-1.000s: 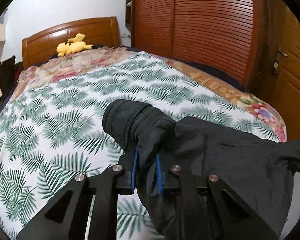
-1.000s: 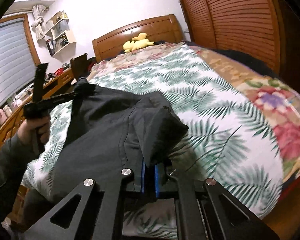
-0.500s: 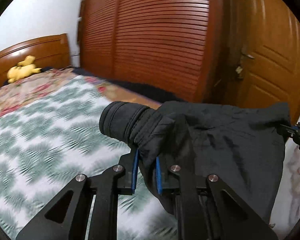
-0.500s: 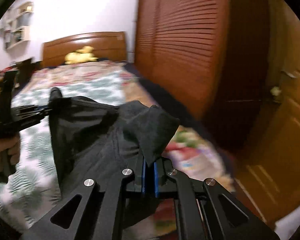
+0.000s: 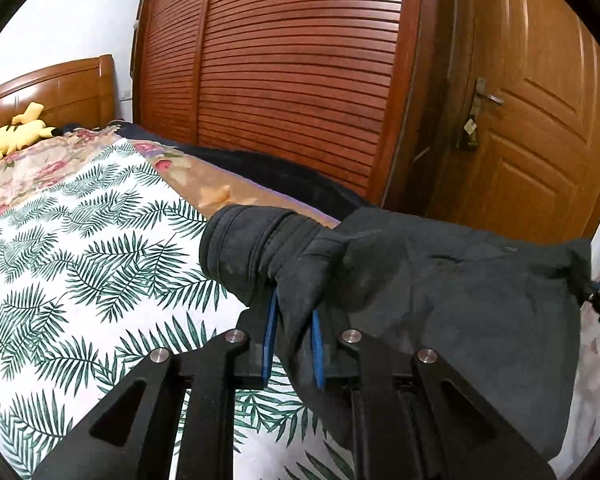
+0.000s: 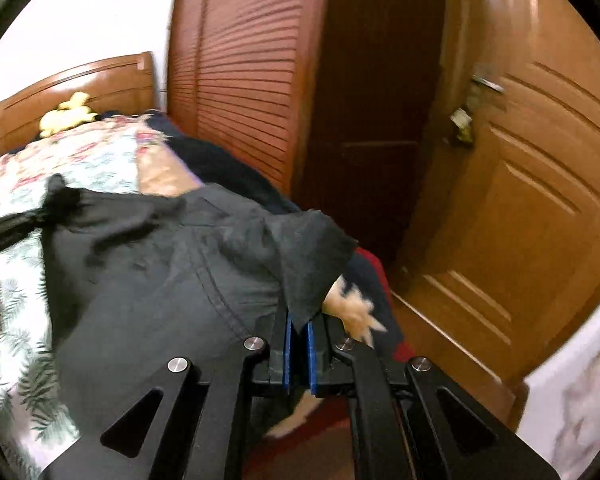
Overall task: Fold large clothes
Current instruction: 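Lift the bundle with both tools and carry it toward the wardrobe, then lower the bundle onto the bed corner by the wardrobe and open both tools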
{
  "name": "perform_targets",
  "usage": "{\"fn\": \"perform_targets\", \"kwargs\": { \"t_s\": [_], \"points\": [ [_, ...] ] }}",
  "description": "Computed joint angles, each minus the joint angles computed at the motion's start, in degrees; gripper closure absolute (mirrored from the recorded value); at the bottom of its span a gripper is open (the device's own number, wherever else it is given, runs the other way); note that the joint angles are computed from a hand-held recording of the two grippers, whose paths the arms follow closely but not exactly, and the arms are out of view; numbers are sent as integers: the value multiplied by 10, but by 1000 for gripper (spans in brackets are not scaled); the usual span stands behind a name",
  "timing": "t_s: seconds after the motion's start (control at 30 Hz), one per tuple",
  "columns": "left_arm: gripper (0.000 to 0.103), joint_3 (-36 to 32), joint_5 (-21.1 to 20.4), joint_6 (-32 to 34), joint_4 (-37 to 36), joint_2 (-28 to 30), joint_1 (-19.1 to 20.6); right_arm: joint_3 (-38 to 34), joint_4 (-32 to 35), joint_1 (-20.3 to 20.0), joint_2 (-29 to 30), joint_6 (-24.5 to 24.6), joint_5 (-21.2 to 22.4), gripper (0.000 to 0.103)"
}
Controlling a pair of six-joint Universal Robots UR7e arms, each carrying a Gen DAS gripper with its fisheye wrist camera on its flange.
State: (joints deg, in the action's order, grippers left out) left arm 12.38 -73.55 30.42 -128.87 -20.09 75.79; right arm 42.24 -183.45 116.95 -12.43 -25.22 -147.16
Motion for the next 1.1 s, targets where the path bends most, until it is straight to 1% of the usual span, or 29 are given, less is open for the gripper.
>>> {"fn": "perform_targets", "kwargs": {
  "t_s": [0.03, 0.1, 0.13, 0.2, 0.23, 0.3, 0.33, 0.4, 0.43, 0.47, 0.5, 0.53, 0.57, 0.6, 0.63, 0.67, 0.73, 0.83, 1.0, 1.1],
  "points": [
    [87, -13, -2, -1, 7, 7, 0, 0, 9, -3, 0, 23, -8, 98],
    [87, -34, -4, 11, 19, 20, -4, 19, 28, -9, -10, 79, -8, 98],
    [86, -50, 0, 16, 27, 30, -6, 32, 24, -11, -16, 89, -8, 98],
    [86, -46, 8, 28, 23, 33, -10, 33, 29, -10, -17, 94, -15, 98],
    [86, -20, 13, 36, 2, 23, -13, 34, 32, -9, -18, 97, -14, 98],
    [86, -10, 24, 34, -1, 19, -14, 45, 40, -8, -28, 123, 1, 98],
    [85, -9, 24, 29, 4, 17, -13, 68, 39, -10, -41, 138, 9, 97],
    [79, 3, 29, 23, 9, 7, -12, 75, 39, -8, -44, 135, 9, 97],
    [72, 22, 29, 23, 1, -5, -11, 86, 37, -10, -50, 134, 16, 96],
    [60, 59, 25, 23, -16, -26, -9, 90, 39, -10, -53, 136, 13, 90],
    [55, 101, 13, 24, -37, -51, -8, 108, 27, -10, -62, 135, 13, 84],
    [43, 135, 3, 28, -54, -72, -6, 124, 16, -10, -71, 135, 18, 80],
    [24, 168, 0, 32, -73, -91, -7, 137, 0, -10, -78, 128, 25, 67],
    [18, 199, -2, 37, -94, -108, -7, 145, -17, -13, -80, 117, 32, 54],
    [17, 248, -11, 45, -124, -137, -7, 148, -30, -11, -80, 106, 36, 50],
    [15, 275, -13, 51, -137, -154, -8, 154, -44, -8, -81, 93, 39, 46],
    [11, 310, -12, 57, -148, -177, -10, 156, -64, -1, -81, 66, 41, 42],
    [10, 382, -3, 65, -183, -225, -18, 168, -90, 10, -85, 39, 58, 37],
    [10, 477, 7, 77, -237, -288, -32, 197, -87, 25, -101, 41, 95, 26],
    [10, 547, 17, 78, -274, -336, -47, 225, -88, 35, -116, 44, 112, 23]
  ]
}}
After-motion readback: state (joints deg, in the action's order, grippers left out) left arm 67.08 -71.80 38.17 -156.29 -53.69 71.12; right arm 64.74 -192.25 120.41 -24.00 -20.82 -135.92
